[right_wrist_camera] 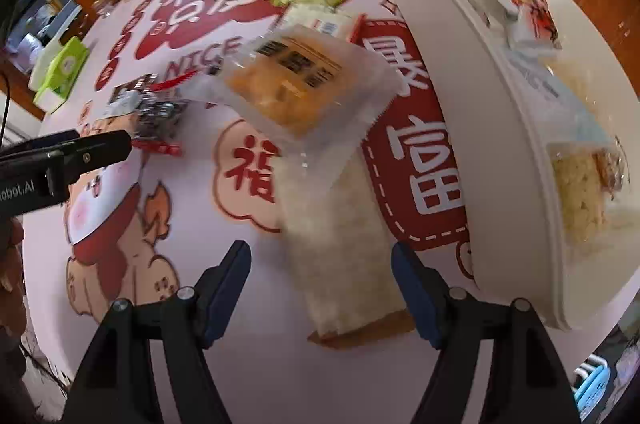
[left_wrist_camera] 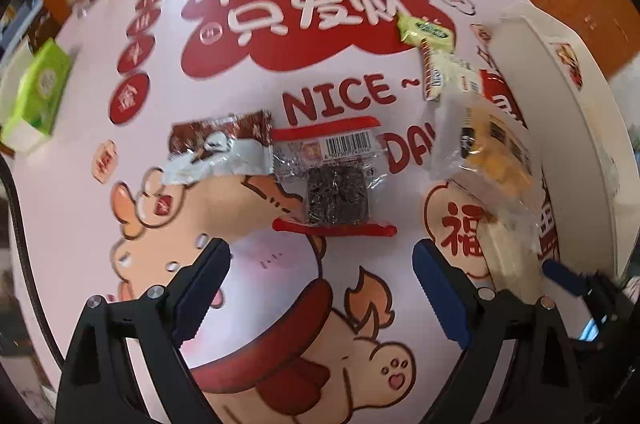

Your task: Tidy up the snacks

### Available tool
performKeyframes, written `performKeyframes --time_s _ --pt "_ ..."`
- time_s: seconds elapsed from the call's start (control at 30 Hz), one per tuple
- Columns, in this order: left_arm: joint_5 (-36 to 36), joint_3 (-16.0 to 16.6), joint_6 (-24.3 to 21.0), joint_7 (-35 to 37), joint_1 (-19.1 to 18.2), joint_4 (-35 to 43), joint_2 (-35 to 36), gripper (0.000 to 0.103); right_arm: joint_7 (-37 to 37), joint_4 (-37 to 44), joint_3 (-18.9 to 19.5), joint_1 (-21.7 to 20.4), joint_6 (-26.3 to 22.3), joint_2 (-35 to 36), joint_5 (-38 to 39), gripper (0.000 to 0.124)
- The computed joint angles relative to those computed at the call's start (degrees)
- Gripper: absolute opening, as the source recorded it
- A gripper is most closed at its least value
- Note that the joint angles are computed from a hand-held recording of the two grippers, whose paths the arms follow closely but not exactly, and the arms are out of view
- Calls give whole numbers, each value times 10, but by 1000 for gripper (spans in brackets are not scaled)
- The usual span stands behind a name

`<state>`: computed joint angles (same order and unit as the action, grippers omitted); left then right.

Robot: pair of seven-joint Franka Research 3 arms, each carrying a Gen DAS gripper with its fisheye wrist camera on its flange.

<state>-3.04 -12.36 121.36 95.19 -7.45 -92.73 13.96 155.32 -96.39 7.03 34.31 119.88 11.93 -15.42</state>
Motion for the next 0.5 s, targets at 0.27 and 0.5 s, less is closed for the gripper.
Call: performKeyframes --time_s 0.27,0.5 --pt "9 1 -5 -49 -6 27 36 92 -16 0 -1 0 -7 13 -1 75" --pt "22 -2 -26 -83 -13 66 72 86 -34 23 -8 13 -26 33 -23 58"
